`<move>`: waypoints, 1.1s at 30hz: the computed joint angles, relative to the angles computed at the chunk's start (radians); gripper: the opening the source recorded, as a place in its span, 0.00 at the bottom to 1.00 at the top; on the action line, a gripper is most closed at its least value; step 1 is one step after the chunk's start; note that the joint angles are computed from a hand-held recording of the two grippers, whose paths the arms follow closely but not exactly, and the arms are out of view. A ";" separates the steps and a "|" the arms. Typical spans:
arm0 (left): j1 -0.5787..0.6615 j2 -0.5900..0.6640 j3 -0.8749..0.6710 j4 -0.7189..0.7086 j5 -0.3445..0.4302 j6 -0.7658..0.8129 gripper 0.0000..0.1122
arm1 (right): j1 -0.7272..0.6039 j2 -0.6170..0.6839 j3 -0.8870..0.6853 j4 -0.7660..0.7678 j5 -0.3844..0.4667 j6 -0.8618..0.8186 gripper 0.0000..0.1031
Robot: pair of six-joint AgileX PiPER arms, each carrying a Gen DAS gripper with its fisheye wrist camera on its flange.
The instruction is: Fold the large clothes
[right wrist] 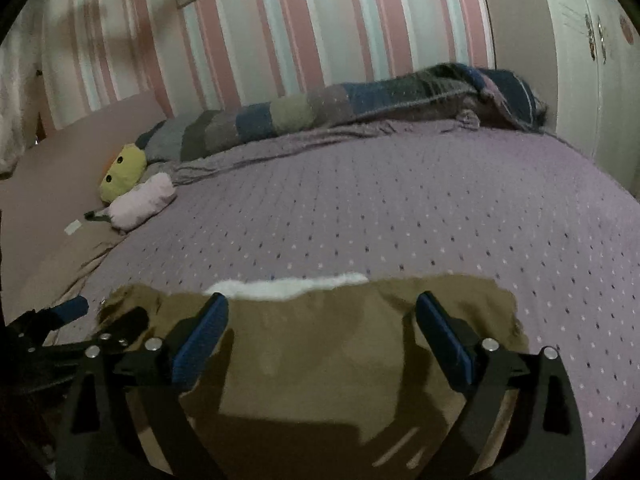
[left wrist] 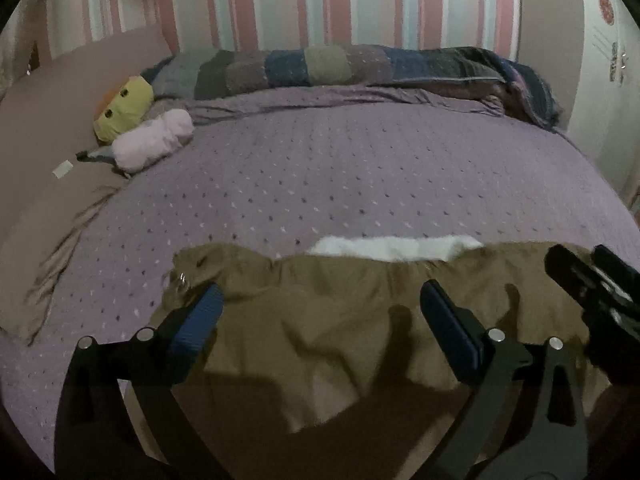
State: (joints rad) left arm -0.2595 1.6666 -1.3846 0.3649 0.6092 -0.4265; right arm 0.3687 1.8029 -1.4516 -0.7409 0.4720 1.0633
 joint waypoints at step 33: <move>0.075 0.326 -0.014 0.809 -0.294 -0.867 0.89 | -0.176 0.322 -0.075 -0.613 -0.346 0.582 0.98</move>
